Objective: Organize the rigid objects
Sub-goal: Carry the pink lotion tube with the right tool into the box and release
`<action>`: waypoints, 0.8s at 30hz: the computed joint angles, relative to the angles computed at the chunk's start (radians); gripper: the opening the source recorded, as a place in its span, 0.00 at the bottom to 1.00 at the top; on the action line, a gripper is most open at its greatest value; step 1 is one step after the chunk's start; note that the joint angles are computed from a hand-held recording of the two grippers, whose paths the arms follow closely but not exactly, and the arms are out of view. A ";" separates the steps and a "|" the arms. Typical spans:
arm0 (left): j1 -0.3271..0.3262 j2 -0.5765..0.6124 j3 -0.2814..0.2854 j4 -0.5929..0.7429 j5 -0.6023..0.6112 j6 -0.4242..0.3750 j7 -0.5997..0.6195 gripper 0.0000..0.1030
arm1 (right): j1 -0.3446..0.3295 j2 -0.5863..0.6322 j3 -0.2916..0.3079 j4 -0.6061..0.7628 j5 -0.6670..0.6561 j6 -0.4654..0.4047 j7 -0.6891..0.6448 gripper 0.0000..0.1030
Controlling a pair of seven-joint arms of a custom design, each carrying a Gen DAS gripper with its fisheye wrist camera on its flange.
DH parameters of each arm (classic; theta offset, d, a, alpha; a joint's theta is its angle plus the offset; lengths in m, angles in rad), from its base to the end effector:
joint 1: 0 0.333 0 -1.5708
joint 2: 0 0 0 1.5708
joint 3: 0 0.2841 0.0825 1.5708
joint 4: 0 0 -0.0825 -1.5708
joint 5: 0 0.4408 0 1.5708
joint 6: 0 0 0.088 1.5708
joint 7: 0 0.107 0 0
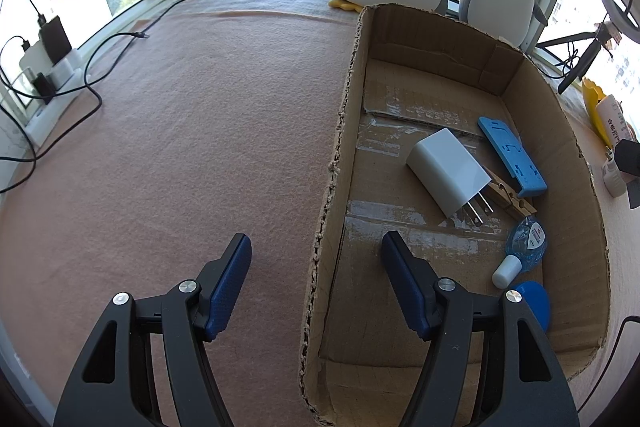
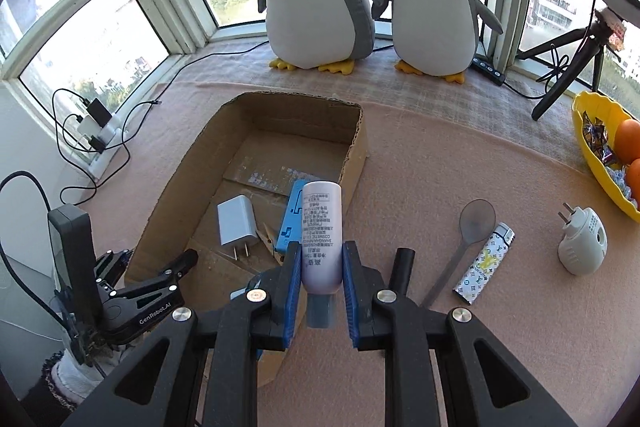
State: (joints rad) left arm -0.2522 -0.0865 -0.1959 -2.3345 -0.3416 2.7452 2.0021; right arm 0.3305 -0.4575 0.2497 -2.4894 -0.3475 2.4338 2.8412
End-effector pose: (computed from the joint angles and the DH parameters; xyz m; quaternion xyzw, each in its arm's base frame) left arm 0.5284 -0.2392 0.3566 -0.4503 0.8541 -0.2390 0.1033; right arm 0.4232 0.2743 0.4315 -0.5041 0.8224 -0.1633 0.2069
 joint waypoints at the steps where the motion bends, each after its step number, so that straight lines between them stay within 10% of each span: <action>1: 0.000 0.000 0.000 0.000 0.000 0.000 0.000 0.67 | 0.000 0.018 -0.001 0.011 0.001 0.009 -0.003 0.17; 19: 0.000 0.000 0.001 0.000 -0.002 0.000 0.003 0.67 | 0.033 0.192 -0.031 0.115 0.004 0.064 -0.056 0.18; 24: 0.000 0.000 0.001 0.000 -0.002 0.000 0.003 0.67 | 0.034 0.186 -0.029 0.115 -0.015 0.056 -0.040 0.32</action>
State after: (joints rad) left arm -0.2526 -0.0868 -0.1951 -2.3349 -0.3437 2.7454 2.0051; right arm 0.3642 -0.2714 0.2204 -2.3740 -0.3625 2.4901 2.8015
